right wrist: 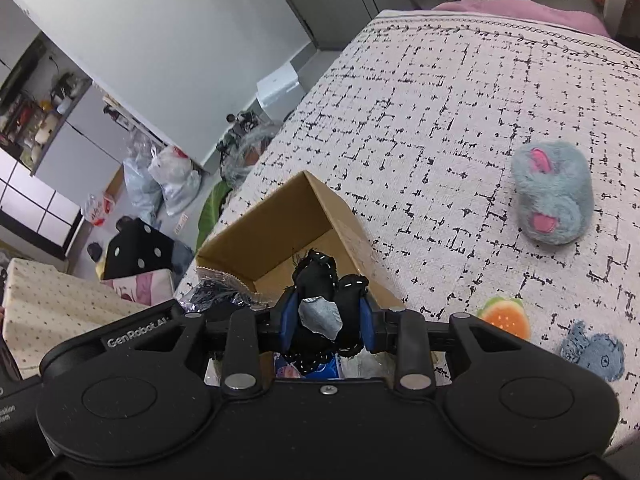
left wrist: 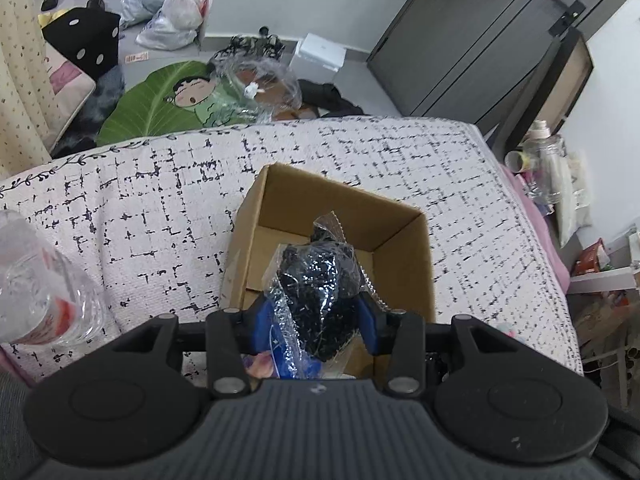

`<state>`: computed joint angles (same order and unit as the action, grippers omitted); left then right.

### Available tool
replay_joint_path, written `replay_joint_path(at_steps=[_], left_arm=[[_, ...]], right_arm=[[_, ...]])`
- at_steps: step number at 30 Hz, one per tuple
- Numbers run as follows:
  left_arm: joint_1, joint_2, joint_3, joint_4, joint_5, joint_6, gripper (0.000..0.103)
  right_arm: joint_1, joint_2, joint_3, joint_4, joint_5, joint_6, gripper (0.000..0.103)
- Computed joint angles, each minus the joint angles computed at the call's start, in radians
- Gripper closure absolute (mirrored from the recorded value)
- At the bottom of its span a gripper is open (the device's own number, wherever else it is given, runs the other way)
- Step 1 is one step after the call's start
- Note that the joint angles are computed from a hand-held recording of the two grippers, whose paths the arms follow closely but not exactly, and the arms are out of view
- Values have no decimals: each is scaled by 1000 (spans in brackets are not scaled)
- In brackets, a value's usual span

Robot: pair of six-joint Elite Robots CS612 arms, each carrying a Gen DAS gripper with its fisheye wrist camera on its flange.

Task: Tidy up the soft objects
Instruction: 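Carry the black bagged item with the left tool while the right tool carries the lace patch to the box, then open the left tool inside the box while the right tool releases the lace patch there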

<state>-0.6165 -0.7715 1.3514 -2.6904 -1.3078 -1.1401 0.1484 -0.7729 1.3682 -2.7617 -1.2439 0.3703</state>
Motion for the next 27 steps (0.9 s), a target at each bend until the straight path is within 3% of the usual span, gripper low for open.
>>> replay_joint_path(at_steps=[12,16,24,27], left_arm=[[19,36,-54,60,-46,-37,49],[16,35,-66,94,-35,-36,43],[10,21,-67,132,-41,-36,24],[1,13,-64,152,-22,-28,23]], right_arm=[[4,29,-48,65,-8,-26,68],[6,27,-53,70,-12,-48,55],[-10,-1,-14,41,22,-46,40],[-20,-20,15,21,24,-46,36]])
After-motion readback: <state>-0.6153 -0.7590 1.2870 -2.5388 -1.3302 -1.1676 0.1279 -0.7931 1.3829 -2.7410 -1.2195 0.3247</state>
